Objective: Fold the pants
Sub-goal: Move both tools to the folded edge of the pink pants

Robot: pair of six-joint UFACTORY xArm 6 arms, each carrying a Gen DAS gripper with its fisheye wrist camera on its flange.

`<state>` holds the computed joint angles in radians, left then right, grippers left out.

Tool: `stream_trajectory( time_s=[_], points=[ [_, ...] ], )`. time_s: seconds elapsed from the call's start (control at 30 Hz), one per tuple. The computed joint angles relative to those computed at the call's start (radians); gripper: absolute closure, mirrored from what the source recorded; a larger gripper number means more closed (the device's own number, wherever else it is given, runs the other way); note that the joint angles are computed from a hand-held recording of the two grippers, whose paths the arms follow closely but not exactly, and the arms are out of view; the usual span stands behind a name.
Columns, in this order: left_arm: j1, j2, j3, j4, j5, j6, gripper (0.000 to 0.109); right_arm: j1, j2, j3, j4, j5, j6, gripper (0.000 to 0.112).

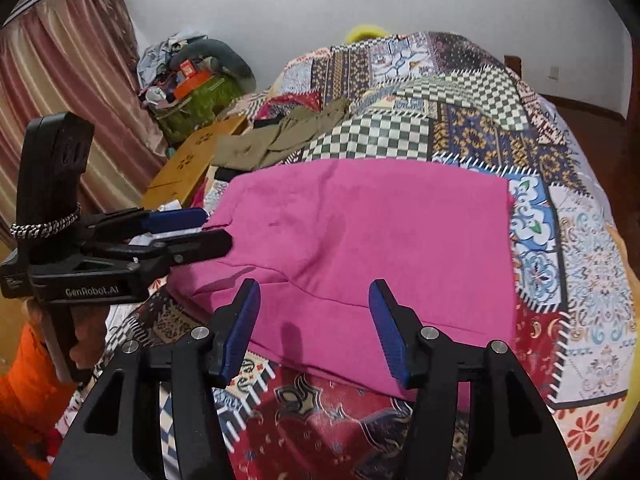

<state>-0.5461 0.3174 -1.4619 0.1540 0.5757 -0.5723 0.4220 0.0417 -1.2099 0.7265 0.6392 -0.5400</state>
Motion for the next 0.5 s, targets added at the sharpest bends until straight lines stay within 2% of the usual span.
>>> stream_trajectory(
  time_s=[0.07,0.13,0.2,0.3,0.5],
  points=[
    [-0.002,0.018,-0.004,-0.016,0.017,0.012,0.043,0.005,0.021,-0.011,-0.021,0.008,0.019,0.06],
    [-0.004,0.026,0.006,0.02,0.024,-0.009,0.043,0.006,0.036,-0.017,-0.063,0.023,0.048,0.06],
    [-0.005,0.009,0.042,0.053,-0.005,-0.018,0.043,0.0,0.043,-0.008,-0.092,0.033,0.063,0.06],
    [-0.009,-0.012,0.064,0.142,0.013,-0.078,0.041,-0.016,0.024,0.025,-0.078,0.02,0.046,0.06],
    [0.019,-0.079,0.158,0.162,0.002,-0.119,0.039,-0.061,-0.014,0.073,-0.092,0.008,0.08,0.06]
  ],
)
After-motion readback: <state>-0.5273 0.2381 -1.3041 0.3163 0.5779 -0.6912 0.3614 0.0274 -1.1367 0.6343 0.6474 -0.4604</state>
